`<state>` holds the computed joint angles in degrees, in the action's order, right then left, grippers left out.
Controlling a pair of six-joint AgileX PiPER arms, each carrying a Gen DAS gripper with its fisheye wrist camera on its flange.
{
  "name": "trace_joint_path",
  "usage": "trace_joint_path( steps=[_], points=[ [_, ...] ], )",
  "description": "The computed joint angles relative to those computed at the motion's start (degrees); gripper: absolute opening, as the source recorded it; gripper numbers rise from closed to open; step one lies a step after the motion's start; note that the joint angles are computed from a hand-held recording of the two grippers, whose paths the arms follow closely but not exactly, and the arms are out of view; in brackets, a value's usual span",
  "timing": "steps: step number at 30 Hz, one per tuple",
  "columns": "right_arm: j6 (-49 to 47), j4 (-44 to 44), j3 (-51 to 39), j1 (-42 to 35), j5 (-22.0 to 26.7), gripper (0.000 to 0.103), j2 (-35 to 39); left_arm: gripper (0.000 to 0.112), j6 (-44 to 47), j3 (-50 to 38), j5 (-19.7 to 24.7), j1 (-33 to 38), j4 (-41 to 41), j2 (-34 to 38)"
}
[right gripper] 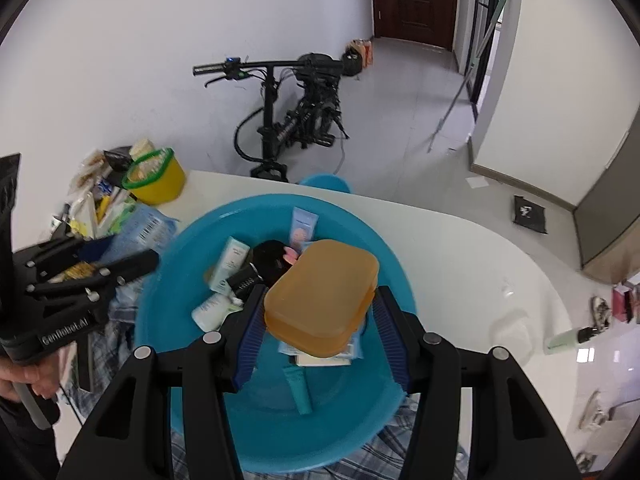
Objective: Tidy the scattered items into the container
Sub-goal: 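Carry both held items over the basin and lower them inside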
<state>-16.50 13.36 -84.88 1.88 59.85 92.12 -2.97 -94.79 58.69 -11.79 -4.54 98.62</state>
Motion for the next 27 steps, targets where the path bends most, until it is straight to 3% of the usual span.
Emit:
trace_joint_path(
  steps=[4, 11, 27],
  points=[
    [-1.76, 2.93, -0.80, -1.79, 2.35, 0.052, -0.04, 0.044, 0.63, 0.92, 0.28, 0.89, -1.24, 0.02],
    [-2.05, 4.83, 1.66, -1.64, 2.35, 0.052, 1.05, 0.044, 1.60, 4.86, -1.32, 0.56, -2.08, 0.49],
    [-5.35, 5.07, 14.72, -0.19, -2.75, 0.052, 2.70, 0.044, 4.61, 15.92, -7.83, 0.69, -6.82, 4.26]
  ],
)
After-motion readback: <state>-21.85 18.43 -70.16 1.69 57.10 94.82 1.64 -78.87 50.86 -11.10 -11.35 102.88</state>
